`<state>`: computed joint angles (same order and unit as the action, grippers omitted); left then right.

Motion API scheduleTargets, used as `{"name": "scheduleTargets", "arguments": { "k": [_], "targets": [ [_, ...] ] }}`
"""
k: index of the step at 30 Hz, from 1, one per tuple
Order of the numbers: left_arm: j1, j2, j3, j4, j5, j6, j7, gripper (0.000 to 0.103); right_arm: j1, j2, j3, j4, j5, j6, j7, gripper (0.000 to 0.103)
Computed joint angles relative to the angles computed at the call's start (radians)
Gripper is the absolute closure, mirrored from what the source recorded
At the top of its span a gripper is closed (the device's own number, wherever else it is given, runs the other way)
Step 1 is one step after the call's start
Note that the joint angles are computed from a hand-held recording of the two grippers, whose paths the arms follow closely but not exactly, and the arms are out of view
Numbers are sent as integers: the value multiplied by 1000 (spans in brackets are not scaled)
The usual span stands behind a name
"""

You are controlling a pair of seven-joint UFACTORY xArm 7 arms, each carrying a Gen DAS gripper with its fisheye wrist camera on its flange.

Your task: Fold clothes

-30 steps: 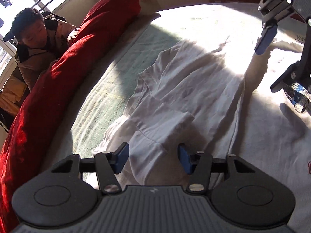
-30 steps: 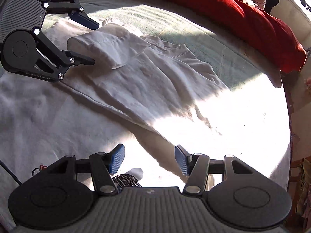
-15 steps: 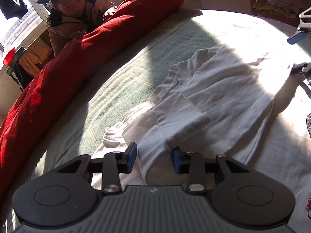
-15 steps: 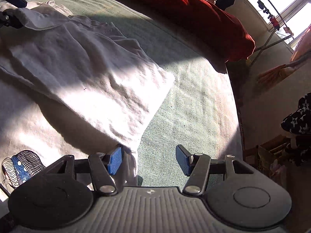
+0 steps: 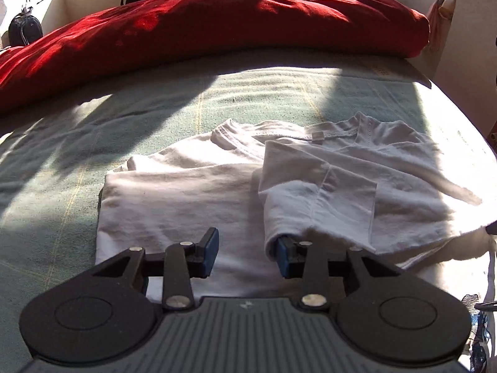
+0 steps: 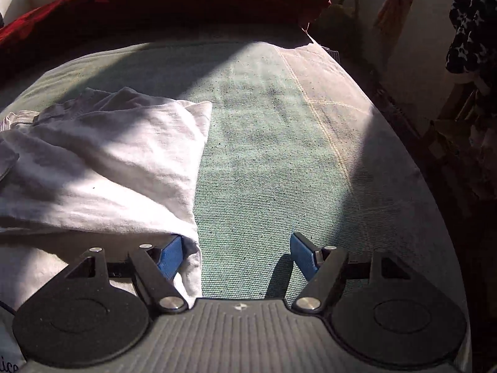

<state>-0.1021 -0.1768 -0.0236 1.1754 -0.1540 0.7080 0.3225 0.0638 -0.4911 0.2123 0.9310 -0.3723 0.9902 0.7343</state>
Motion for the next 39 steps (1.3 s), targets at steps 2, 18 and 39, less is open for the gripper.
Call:
{"name": "scheduleTargets", "arguments": {
  "k": [2,18,39],
  "targets": [
    [-7,-20,-11,-34,38,-57,48,64,9,-10,-7,-7,7,-7,-20,27],
    [-239,-112,91,-284,61,-455,838,88,2,-29,-15,-9,53,-7,-40,27],
    [53,-2,71,48,-202,95,-55,92,23,-12,25,13,-48,-29,-211,27]
  ]
}}
